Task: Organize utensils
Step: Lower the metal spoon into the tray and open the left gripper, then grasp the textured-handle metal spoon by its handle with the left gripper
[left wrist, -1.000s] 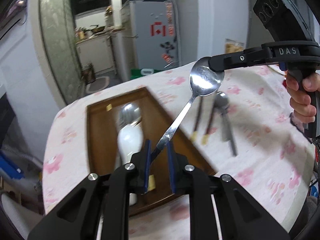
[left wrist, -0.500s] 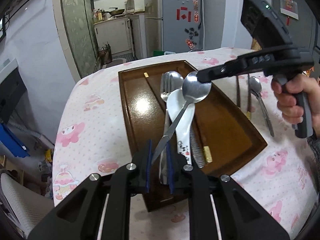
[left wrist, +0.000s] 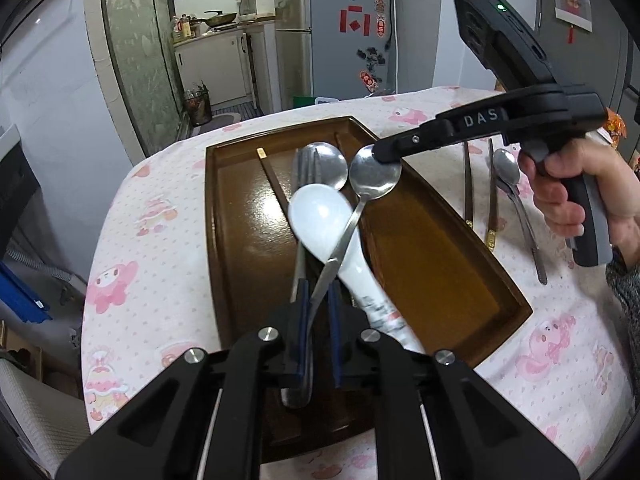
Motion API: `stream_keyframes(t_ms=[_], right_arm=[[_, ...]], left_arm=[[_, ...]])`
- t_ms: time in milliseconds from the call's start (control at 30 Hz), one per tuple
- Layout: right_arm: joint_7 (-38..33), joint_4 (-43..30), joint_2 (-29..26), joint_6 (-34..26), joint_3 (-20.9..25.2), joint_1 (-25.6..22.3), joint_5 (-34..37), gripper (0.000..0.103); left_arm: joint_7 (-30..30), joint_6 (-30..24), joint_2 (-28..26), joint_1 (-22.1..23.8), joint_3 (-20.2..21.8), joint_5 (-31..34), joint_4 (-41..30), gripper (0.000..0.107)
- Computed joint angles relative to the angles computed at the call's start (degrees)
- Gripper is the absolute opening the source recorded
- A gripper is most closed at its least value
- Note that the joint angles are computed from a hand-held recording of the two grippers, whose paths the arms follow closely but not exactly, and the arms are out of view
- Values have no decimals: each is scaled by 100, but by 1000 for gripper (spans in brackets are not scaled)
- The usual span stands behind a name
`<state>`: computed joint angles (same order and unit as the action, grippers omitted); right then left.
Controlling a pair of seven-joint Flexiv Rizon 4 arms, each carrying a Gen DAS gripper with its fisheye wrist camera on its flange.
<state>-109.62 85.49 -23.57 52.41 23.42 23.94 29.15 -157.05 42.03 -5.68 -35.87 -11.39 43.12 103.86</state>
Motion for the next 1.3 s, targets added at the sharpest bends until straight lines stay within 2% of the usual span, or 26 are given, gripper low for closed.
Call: stream_keyframes(t_ms=[33, 100, 133, 167, 200, 233, 333, 433, 567, 700, 800, 833, 867, 900, 1000, 1133, 1200, 1300], right_arm=[[-11, -1, -3, -6, 4, -16, 21, 5], [-102, 58, 44, 77, 54, -87, 160, 22], [-234, 105, 106, 138, 130, -191, 360, 47], [-283, 177, 179, 244, 136, -214, 448, 67], [-388, 301, 315, 400, 148, -264, 551, 68], [-486, 349, 396, 418, 160, -315, 641, 68], [-719, 617, 784, 498, 76, -473, 860, 77], [-863, 884, 1163, 477, -113, -652, 1092, 79], [-973, 1264, 1560, 414, -455, -828, 1277, 79], [-881, 1567, 1680, 434, -747, -870, 1175, 79], [-777, 1575, 1553, 265, -872, -960, 1269, 69], [-761, 1561, 1492, 223, -888, -979, 1275, 64], [-722, 1556, 1424, 221, -898, -978, 1222, 54], [-676, 1545, 1345, 217, -903, -974, 1149, 51], [-674, 1499, 1175, 200, -854, -1040, 1154, 45], [-547, 1492, 982, 395, -795, -976, 847, 33], [-462, 1454, 913, 430, -756, -984, 745, 13], [-687, 1465, 970, 457, -619, -1113, 867, 7]], left_arm=[[-14, 5, -12, 2, -1, 10, -18, 11], [-81, -146, -16, -45, -26, 103, -97, 15], [-157, -260, 0, -92, -48, 204, -147, 20], [-231, -344, 19, -136, -73, 294, -189, 30], [-295, -350, 38, -163, -91, 381, -211, 56], [-382, -366, 46, -206, -126, 514, -254, 68], [-396, -304, -56, -283, -206, 643, -427, 77], [-518, -43, -292, -396, -223, 795, -660, 82], [-306, 258, -797, -601, -134, 753, -1115, 83], [29, 449, -1279, -777, 6, 589, -1571, 83], [179, 668, -1569, -865, 133, 411, -1802, 83], [251, 720, -1662, -883, 172, 325, -1876, 83], [309, 748, -1717, -914, 223, 261, -1916, 83], [391, 758, -1799, -939, 267, 183, -1987, 83], [603, 844, -1946, -1011, 406, -48, -2098, 83], [892, 1053, -2083, -1083, 579, -359, -2163, 83], [1016, 1101, -2170, -1148, 672, -500, -2229, 83], [1129, 1124, -2258, -1293, 842, -580, -2347, 83]])
